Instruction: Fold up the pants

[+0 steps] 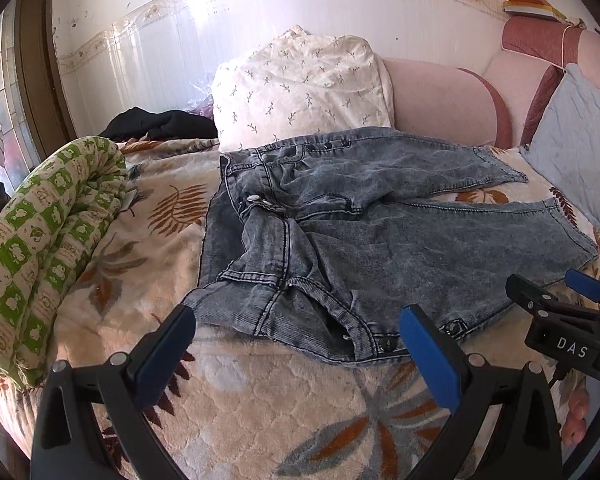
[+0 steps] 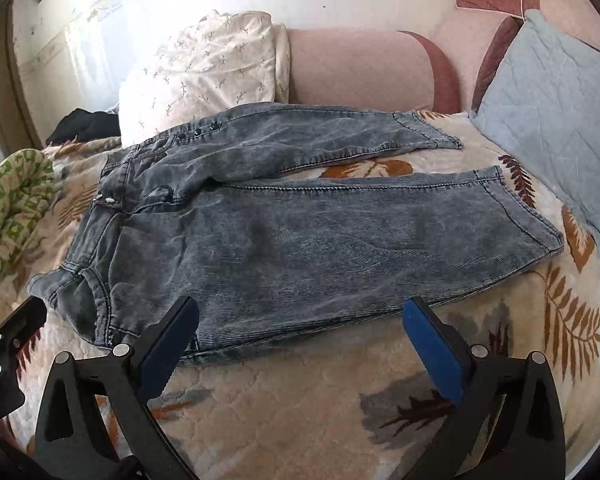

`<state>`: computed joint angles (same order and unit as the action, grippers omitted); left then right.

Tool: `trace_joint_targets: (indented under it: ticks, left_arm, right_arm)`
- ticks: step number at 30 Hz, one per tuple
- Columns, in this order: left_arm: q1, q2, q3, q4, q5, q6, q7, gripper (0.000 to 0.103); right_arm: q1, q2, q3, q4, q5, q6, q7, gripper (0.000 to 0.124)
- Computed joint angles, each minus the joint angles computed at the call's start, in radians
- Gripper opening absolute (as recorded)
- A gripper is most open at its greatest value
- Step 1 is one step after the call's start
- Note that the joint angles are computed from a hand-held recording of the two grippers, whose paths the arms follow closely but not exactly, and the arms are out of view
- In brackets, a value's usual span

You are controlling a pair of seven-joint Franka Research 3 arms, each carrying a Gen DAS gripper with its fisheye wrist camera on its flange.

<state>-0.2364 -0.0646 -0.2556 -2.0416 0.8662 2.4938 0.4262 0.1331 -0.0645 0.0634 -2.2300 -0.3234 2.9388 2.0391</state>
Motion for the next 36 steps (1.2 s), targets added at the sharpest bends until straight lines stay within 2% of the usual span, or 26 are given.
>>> trace_joint_targets:
  ticks: [36]
  left_arm:
    - [-0.007, 0.017, 0.004, 0.013, -0.009, -0.017, 0.011, 0.103]
  right_arm:
    - [0.009, 0.012, -0.007, 0.004, 0.012, 0.003, -0.002, 0.103]
